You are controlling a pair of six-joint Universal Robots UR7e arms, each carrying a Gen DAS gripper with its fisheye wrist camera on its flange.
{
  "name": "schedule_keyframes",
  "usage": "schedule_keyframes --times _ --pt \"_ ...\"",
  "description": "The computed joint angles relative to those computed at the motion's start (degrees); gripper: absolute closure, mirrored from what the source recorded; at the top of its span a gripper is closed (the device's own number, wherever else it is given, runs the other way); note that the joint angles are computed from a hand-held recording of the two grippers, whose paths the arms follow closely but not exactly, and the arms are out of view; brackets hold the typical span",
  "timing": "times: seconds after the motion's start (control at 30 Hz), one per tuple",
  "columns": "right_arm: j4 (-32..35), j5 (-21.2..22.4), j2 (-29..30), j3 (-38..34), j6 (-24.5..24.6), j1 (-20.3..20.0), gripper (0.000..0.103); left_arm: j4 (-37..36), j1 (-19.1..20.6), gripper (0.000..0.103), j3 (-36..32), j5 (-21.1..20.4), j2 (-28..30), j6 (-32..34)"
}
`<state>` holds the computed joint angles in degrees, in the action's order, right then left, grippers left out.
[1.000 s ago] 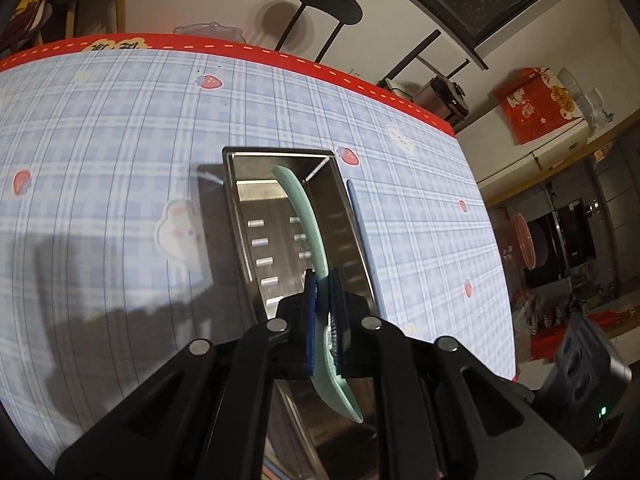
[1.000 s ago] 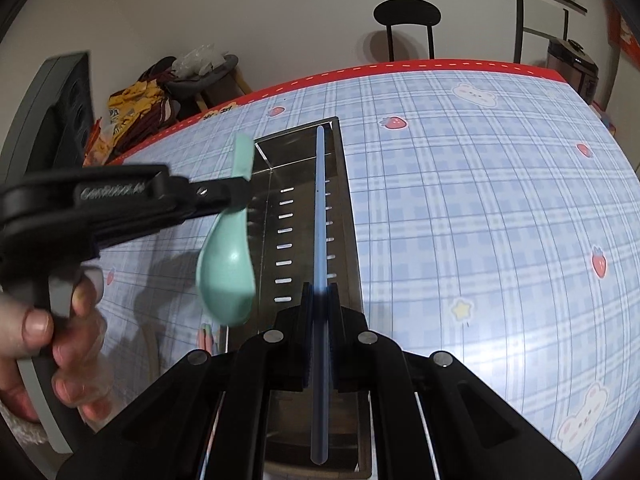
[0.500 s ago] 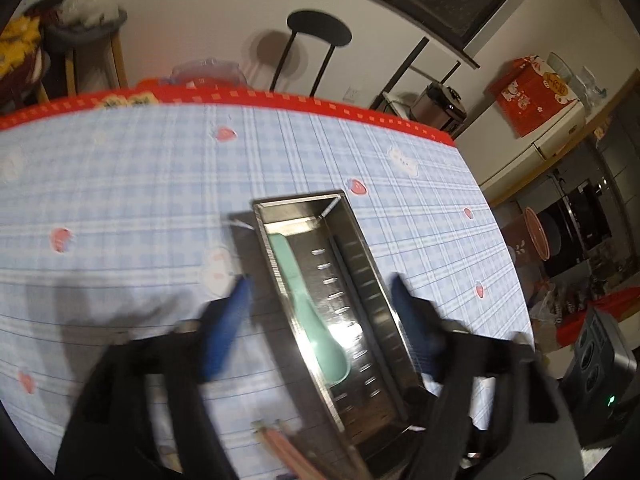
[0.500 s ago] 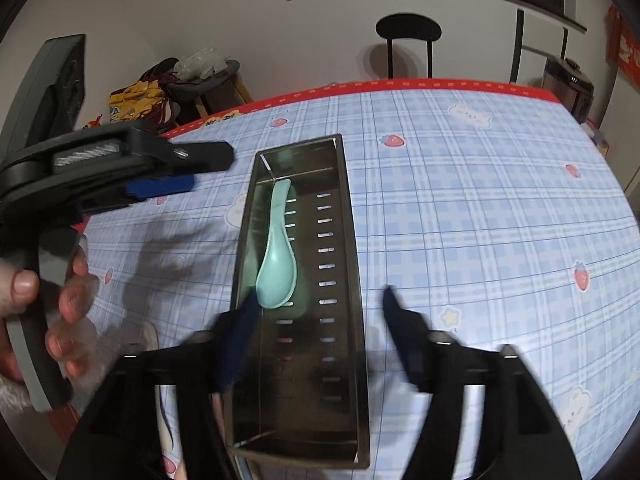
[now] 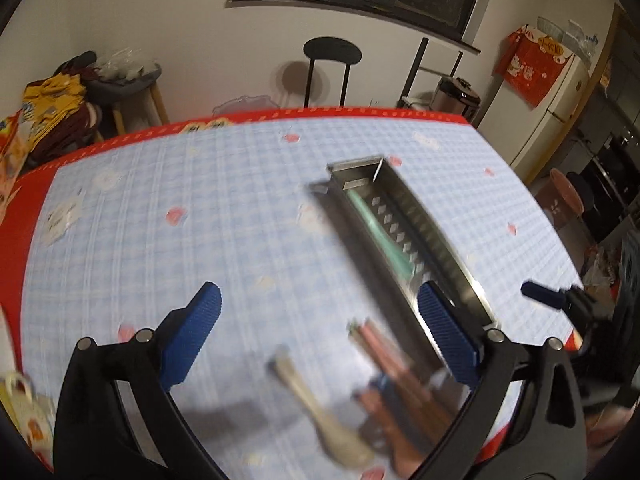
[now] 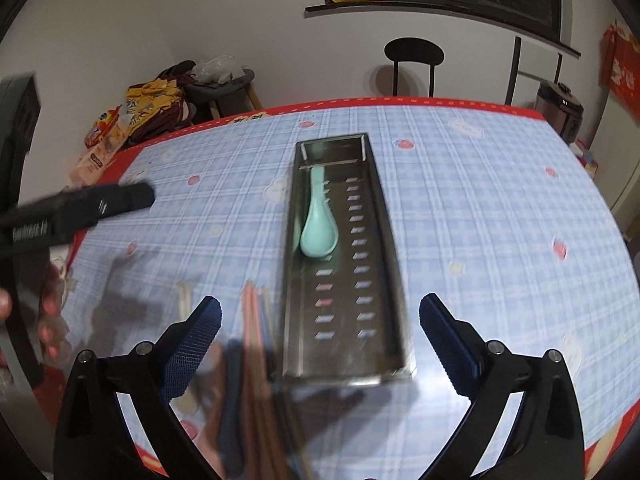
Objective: Organize utensils
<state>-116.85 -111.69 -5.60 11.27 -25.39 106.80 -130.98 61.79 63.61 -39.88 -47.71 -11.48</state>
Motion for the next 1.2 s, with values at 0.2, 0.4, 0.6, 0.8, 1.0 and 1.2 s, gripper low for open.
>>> schedule_keyframes --times 0.2,0.4,0.6,0.8,1.0,1.2 --pt "-9.76 -2.21 -9.81 21.28 2.31 -0.4 0.006 -3.35 -2.02 0.006 15.19 3.11 -7.15 -5.98" --pt "-12.2 -1.55 -15.3 32.62 6.37 -1.55 0.006 -4.77 -3.34 0.006 25.25 3.87 -10.88 -13.72" --pt "-8.87 -3.52 -16.5 35.01 7.34 -1.74 0.006 -1.66 -3.22 0.006 29.59 2.44 -12.72 -22.07" --pt "-5.24 -4.87 -16.44 34.71 9.79 -2.0 0.006 0.92 -2.73 0.006 30.13 1.79 -13.11 -26.21" --pt "-3.95 -3.42 -16.81 35.69 6.38 -1.74 0.031 2.25 -2.72 0.006 29.54 2.16 -12.9 -27.04" --pt "-3.73 -1.23 -15.85 34.22 3.51 -1.48 0.072 2.32 -2.78 0.006 29.43 2.71 -12.88 -26.96"
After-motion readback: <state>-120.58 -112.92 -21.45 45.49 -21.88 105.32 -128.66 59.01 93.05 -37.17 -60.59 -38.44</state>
